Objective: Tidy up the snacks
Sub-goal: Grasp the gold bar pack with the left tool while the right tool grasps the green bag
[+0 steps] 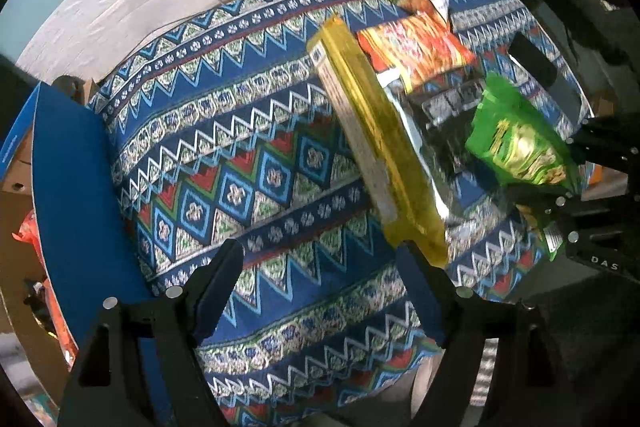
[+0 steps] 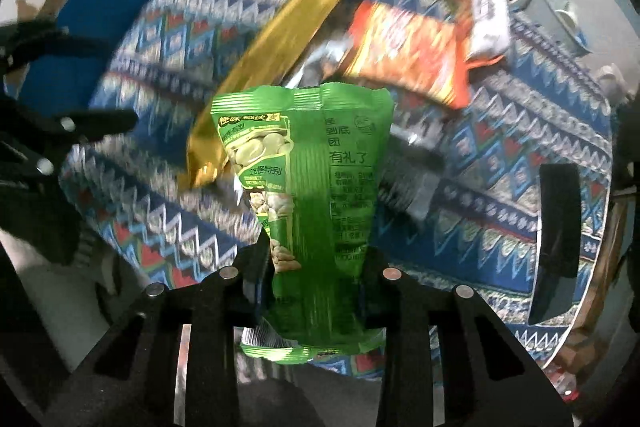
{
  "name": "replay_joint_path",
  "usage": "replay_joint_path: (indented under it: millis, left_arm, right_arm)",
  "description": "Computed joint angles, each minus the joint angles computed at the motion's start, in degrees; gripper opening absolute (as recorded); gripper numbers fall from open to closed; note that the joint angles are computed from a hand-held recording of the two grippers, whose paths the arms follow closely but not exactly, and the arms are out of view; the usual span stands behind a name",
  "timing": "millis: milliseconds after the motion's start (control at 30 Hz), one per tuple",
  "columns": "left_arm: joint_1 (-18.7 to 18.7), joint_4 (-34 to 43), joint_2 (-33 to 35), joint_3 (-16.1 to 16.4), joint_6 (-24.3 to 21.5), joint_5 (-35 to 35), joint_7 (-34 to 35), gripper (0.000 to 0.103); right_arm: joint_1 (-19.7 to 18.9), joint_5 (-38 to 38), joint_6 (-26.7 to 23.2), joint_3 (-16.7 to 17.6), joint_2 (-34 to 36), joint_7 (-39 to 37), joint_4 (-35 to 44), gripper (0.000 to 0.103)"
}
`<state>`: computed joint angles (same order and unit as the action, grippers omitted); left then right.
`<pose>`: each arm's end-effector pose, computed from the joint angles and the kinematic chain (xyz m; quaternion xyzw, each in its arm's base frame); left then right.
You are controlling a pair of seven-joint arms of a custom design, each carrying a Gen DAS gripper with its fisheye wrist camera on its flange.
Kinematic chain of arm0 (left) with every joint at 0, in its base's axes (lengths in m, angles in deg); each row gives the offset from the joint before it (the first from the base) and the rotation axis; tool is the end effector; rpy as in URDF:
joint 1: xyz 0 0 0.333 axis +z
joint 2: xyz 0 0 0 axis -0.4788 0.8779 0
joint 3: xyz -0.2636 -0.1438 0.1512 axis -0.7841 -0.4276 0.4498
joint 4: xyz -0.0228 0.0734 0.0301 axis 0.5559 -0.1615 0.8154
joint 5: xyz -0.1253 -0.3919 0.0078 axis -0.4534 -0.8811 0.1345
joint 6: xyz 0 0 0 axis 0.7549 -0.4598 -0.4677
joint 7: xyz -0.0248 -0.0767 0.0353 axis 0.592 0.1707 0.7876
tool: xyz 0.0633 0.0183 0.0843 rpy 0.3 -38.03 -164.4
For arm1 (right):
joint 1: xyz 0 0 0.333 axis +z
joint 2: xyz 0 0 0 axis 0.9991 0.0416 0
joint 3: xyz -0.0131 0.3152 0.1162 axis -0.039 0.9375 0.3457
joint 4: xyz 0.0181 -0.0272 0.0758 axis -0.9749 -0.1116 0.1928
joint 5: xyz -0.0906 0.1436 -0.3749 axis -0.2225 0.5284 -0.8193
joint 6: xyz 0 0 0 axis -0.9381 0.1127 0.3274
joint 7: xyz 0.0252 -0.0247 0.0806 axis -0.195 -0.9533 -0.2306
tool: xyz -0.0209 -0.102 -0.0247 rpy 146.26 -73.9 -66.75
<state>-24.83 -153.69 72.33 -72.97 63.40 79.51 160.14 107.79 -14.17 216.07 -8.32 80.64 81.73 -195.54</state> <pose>0.6157 -0.0340 0.3977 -0.5650 0.8197 -0.0811 0.0485 0.5667 0.2476 0.3720 -0.8169 0.5660 -0.0484 0.0999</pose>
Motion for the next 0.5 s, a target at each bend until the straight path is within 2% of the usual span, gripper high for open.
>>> replay_joint_path:
  millis: [233, 500]
  left_arm:
    - [0.43, 6.17, 5.52, -0.32, -3.48, -2.23, -5.48, 0.081]
    - [0.97, 10.9, 10.42, -1.54, -4.0, -2.99, -10.16, 0.081]
  right_arm:
    - [0.47, -5.92, 5.42, -2.18, -0.07, 11.5, 0.48, 0.031]
    - [0.23, -8.5, 8.28, -2.83, 1.79, 16.55, 1.96, 0.031]
